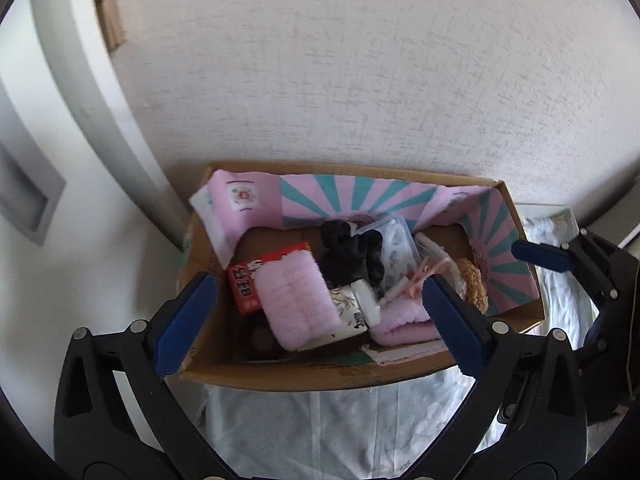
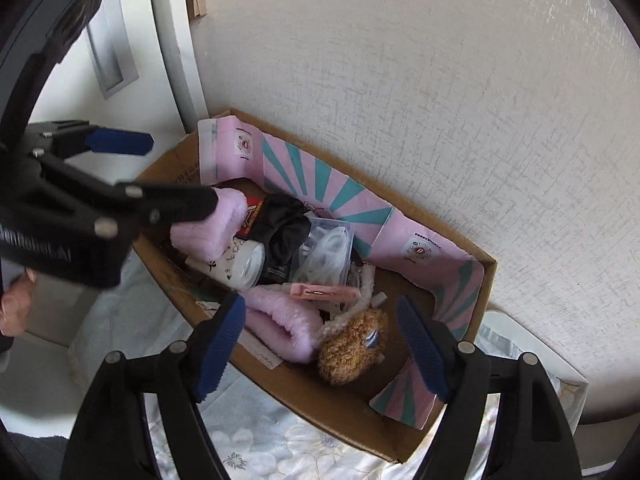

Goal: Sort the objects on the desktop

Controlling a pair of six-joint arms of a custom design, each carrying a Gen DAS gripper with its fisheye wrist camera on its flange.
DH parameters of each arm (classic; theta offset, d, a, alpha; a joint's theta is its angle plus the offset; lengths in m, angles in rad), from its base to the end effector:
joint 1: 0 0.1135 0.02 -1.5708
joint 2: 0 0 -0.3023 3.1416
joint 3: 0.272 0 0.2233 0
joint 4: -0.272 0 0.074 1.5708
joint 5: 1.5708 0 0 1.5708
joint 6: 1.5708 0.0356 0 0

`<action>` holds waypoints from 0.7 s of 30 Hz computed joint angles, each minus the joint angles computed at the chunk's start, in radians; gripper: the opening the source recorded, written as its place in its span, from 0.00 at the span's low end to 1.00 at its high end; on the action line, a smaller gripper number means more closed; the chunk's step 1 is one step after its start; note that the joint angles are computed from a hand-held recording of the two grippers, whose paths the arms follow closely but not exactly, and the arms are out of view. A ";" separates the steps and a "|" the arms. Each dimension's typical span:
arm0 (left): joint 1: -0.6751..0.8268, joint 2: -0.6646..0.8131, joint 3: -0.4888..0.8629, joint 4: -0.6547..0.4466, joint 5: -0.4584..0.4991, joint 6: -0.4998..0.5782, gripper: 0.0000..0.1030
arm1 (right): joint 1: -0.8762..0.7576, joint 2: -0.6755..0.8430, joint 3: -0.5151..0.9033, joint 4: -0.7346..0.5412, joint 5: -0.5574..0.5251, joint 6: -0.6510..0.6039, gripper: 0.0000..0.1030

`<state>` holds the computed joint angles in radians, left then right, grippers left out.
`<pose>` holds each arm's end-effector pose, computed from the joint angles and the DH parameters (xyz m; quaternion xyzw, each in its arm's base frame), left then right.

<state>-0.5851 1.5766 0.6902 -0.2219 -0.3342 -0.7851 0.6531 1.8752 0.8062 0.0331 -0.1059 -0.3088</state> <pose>0.2167 -0.1296 0.1907 -0.1337 0.9512 -0.0176 0.2774 0.2538 0.1989 0.1481 -0.4579 0.8474 0.0955 0.2513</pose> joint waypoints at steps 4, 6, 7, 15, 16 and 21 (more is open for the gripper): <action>-0.010 -0.030 -0.017 -0.018 -0.031 -0.019 0.99 | -0.006 -0.005 -0.003 -0.008 0.004 0.025 0.73; -0.015 -0.040 -0.025 -0.016 -0.035 -0.021 0.99 | -0.013 -0.004 0.004 -0.020 -0.003 0.046 0.73; -0.021 -0.046 -0.027 -0.018 -0.040 -0.025 0.99 | -0.017 -0.008 0.006 -0.028 -0.009 0.054 0.73; -0.101 -0.104 0.040 -0.148 -0.106 -0.073 0.99 | -0.026 -0.075 0.034 -0.142 0.032 0.153 0.73; -0.116 -0.116 0.060 -0.182 -0.116 -0.089 0.99 | -0.029 -0.091 0.036 -0.163 0.039 0.171 0.73; -0.214 -0.139 0.186 -0.381 -0.163 -0.201 0.99 | -0.059 -0.210 0.024 -0.255 0.069 0.256 0.73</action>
